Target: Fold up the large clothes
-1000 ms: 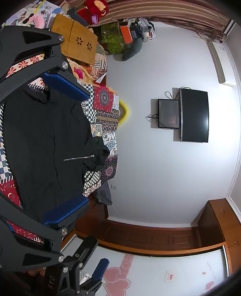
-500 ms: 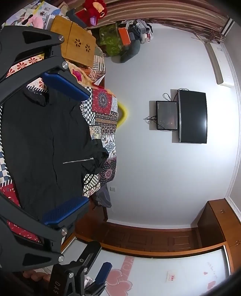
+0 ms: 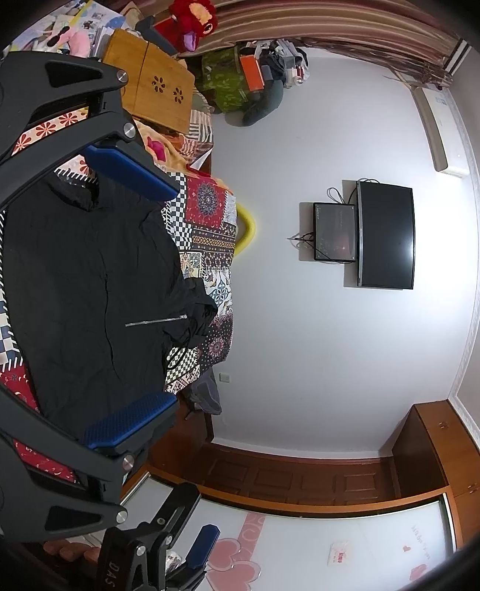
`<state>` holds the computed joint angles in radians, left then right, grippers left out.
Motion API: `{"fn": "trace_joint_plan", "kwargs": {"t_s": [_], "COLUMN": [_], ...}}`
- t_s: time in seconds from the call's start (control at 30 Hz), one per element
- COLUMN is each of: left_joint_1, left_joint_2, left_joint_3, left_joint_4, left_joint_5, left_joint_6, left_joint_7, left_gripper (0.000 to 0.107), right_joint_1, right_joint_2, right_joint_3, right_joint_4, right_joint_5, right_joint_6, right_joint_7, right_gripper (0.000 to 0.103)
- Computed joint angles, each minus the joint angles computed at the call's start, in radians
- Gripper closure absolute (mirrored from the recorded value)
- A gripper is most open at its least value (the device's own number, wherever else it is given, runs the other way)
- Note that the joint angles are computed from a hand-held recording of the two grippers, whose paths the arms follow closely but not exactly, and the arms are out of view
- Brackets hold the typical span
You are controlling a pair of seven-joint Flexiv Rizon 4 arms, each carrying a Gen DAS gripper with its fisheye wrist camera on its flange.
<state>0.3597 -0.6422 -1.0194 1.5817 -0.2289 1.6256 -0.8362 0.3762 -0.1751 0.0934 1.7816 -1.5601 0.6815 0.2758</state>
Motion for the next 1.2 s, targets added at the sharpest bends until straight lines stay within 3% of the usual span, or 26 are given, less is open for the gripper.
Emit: {"fn": "trace_joint_plan", "kwargs": {"t_s": [1.2], "left_joint_1": [0.016], "left_joint_2": [-0.016], "left_joint_3": [-0.022], "left_joint_4": [0.002], "left_joint_5": [0.012], "left_joint_6": [0.005], "left_joint_7": [-0.005], "left_gripper": [0.004], "right_joint_1": [0.014], "right_joint_2": [-0.014], "right_joint_3": [-0.004], "right_joint_4": [-0.016], "right_joint_5": [0.004], "right_joint_6": [-0.007], "right_joint_7": [-0.008], "right_gripper": [0.000]}}
